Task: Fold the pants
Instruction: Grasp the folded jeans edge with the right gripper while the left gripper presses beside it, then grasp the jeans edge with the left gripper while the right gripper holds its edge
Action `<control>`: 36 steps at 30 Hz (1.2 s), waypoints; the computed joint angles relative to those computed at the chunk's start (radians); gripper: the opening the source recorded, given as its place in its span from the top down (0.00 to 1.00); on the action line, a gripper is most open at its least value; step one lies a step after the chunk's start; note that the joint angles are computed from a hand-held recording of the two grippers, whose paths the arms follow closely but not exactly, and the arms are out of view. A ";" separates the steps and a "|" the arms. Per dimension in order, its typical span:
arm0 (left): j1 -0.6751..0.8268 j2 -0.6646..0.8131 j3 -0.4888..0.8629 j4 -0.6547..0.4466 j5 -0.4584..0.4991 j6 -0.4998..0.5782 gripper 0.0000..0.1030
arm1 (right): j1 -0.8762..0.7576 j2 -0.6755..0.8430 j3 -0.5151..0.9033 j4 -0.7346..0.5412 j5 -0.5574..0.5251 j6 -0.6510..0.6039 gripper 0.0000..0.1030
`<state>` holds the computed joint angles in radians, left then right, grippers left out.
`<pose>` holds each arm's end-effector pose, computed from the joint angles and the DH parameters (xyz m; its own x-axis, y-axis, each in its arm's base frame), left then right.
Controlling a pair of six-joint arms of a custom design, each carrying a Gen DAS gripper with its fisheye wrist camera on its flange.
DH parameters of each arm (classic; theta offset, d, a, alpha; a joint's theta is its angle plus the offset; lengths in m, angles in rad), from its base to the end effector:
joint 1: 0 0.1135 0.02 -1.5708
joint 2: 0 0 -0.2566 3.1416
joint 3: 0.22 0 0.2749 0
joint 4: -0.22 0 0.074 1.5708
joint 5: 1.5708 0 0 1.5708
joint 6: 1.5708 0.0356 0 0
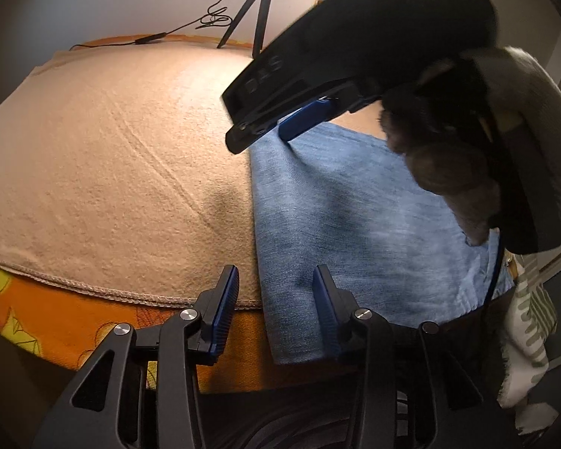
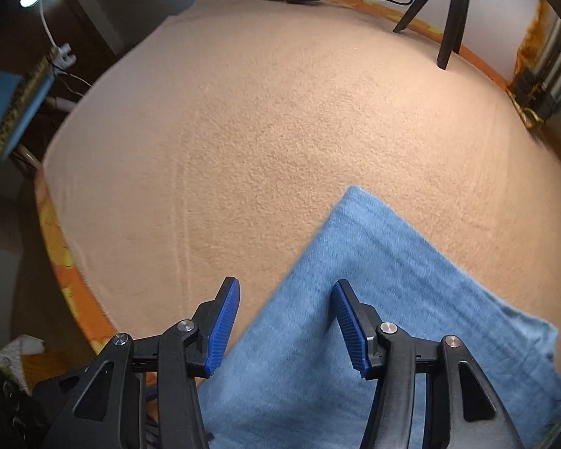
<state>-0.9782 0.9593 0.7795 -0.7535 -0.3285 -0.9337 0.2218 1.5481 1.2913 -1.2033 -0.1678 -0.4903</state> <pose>0.1276 -0.1690 0.2481 -0.8119 -0.1564 -0.5625 0.0425 0.9450 -0.3242 0.2923 0.0720 0.2515 -0.7447 -0.6439 -0.1756 -0.6638 0.7420 0.0944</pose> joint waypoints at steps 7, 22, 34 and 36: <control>-0.001 -0.002 -0.004 0.017 0.008 -0.001 0.65 | 0.071 0.019 -0.034 0.048 0.107 0.058 0.61; 0.051 0.117 0.073 0.047 0.032 0.064 0.64 | -0.159 0.026 0.034 -0.033 -0.164 -0.048 0.98; 0.064 0.069 0.041 0.136 0.062 0.028 0.79 | -0.297 0.082 0.183 -0.179 -0.322 -0.126 0.99; 0.039 0.053 0.044 0.142 0.032 0.033 0.85 | -0.296 0.088 0.185 -0.173 -0.324 -0.126 0.99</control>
<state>-0.9397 1.0119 0.8233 -0.6114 -0.2970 -0.9002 -0.0739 1.6362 1.4768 -1.3760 -0.4915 -0.6164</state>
